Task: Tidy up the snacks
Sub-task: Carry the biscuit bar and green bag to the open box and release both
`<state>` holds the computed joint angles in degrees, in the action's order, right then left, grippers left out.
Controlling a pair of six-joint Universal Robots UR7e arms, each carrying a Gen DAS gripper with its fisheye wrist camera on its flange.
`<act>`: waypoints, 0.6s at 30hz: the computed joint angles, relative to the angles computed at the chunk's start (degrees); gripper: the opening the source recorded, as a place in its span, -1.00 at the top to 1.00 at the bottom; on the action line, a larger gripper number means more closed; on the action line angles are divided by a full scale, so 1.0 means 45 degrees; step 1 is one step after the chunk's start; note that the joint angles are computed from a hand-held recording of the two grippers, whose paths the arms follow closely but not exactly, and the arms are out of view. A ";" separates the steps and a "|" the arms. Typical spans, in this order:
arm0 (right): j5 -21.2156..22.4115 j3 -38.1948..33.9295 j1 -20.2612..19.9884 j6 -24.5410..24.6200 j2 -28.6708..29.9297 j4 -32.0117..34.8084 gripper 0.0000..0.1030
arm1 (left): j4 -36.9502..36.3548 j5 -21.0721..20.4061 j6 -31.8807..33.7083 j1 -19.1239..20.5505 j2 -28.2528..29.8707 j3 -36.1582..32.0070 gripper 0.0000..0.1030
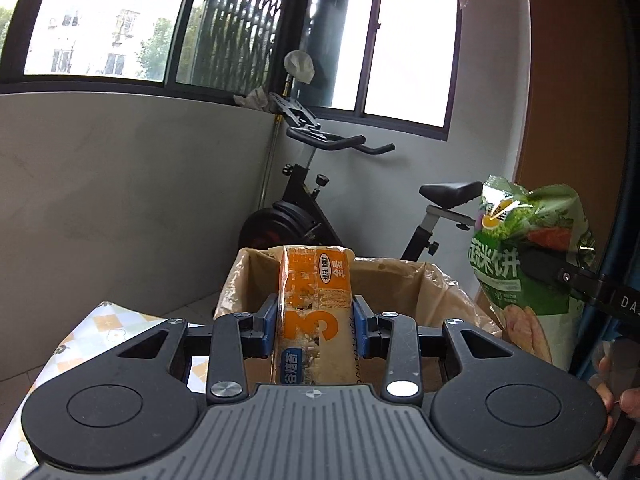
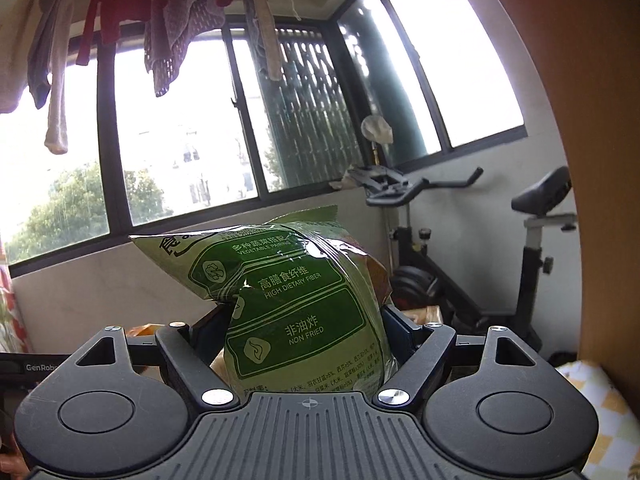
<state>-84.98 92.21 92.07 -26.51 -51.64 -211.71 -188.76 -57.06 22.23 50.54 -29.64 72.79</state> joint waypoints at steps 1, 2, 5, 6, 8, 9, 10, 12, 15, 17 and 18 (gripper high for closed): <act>0.0177 -0.0265 -0.0067 0.0188 0.0100 0.0105 -0.48 | 0.0096 -0.0070 0.0142 0.0023 0.0177 -0.0273 0.24; 0.0294 -0.0568 -0.0130 0.0424 0.0199 0.0319 -0.48 | 0.0283 -0.0107 0.0227 0.0055 0.0418 -0.0700 0.24; 0.0472 -0.1676 -0.0265 0.0694 0.0671 0.0854 -0.49 | 0.1287 -0.0050 -0.0270 0.0145 0.0924 -0.1871 0.24; 0.0617 -0.2033 -0.0311 0.0719 0.0843 0.1024 -0.48 | 0.1834 0.0018 -0.0598 0.0187 0.1140 -0.2411 0.24; 0.1090 -0.2773 -0.0440 0.1048 0.1216 0.1385 -0.49 | 0.2727 0.0187 -0.0965 0.0272 0.1565 -0.3444 0.24; 0.1374 -0.3083 -0.0522 0.1286 0.1366 0.1565 -0.49 | 0.2970 0.0346 -0.0876 0.0293 0.1850 -0.3986 0.24; 0.1661 -0.3416 -0.0585 0.1467 0.1528 0.1795 -0.49 | 0.3161 0.0525 -0.0671 0.0299 0.2071 -0.4423 0.24; 0.1809 -0.3989 -0.0644 0.1470 0.1803 0.2254 -0.49 | 0.3370 0.0752 -0.0181 0.0339 0.2436 -0.5085 0.24; 0.1621 -0.4674 -0.0666 0.1230 0.2167 0.2986 -0.49 | 0.3598 0.1035 0.0177 0.0459 0.2891 -0.5863 0.24; 0.1681 -0.5067 -0.0740 0.1312 0.2414 0.3497 -0.49 | 0.4143 0.1242 -0.0199 0.0559 0.3082 -0.6297 0.24; 0.1668 -0.5255 -0.0791 0.1368 0.2525 0.3690 -0.49 | 0.4373 0.1270 -0.0358 0.0618 0.3190 -0.6493 0.24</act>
